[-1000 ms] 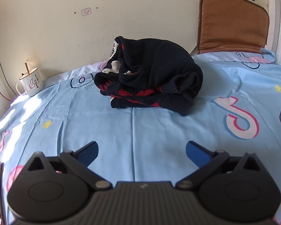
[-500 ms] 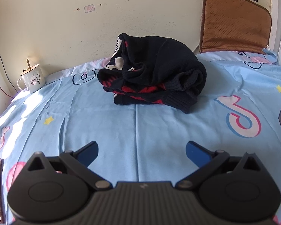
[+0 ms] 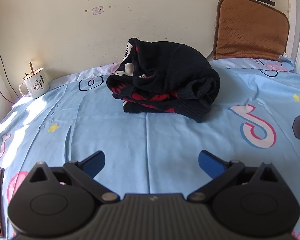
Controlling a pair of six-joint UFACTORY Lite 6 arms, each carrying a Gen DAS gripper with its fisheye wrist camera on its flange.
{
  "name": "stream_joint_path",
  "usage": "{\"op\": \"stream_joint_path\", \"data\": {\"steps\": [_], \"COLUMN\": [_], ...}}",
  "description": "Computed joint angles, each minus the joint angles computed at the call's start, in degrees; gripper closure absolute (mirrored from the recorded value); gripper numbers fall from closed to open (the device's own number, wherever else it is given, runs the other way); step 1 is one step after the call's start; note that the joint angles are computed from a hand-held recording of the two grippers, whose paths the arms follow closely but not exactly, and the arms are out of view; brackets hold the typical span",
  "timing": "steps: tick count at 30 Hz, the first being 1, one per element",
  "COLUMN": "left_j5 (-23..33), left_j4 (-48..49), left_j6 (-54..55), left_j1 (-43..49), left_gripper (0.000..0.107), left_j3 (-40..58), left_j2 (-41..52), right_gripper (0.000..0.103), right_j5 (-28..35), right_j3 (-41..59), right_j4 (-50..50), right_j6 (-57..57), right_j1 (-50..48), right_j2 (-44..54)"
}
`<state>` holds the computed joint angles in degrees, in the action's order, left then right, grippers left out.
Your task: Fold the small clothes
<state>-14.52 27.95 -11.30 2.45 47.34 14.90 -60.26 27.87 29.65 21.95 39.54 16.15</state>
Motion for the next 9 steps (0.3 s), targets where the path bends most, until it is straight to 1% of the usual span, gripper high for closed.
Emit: {"op": "stream_joint_path", "data": {"steps": [3, 9], "left_j5": [-0.47, -2.00], "left_j4": [1.53, 9.08], "left_j6": [-1.34, -7.38], "left_j1": [0.30, 1.14], "left_gripper": [0.004, 0.004], "left_j3": [-0.22, -0.79], "left_j2": [-0.19, -0.48], "right_gripper": [0.014, 0.013], "right_j5": [0.19, 0.48], "right_j3": [0.21, 0.58], "right_j4": [0.13, 1.21], "right_j6": [-0.38, -1.82], "right_j1": [0.08, 0.67], "right_j2": [-0.03, -0.03]}}
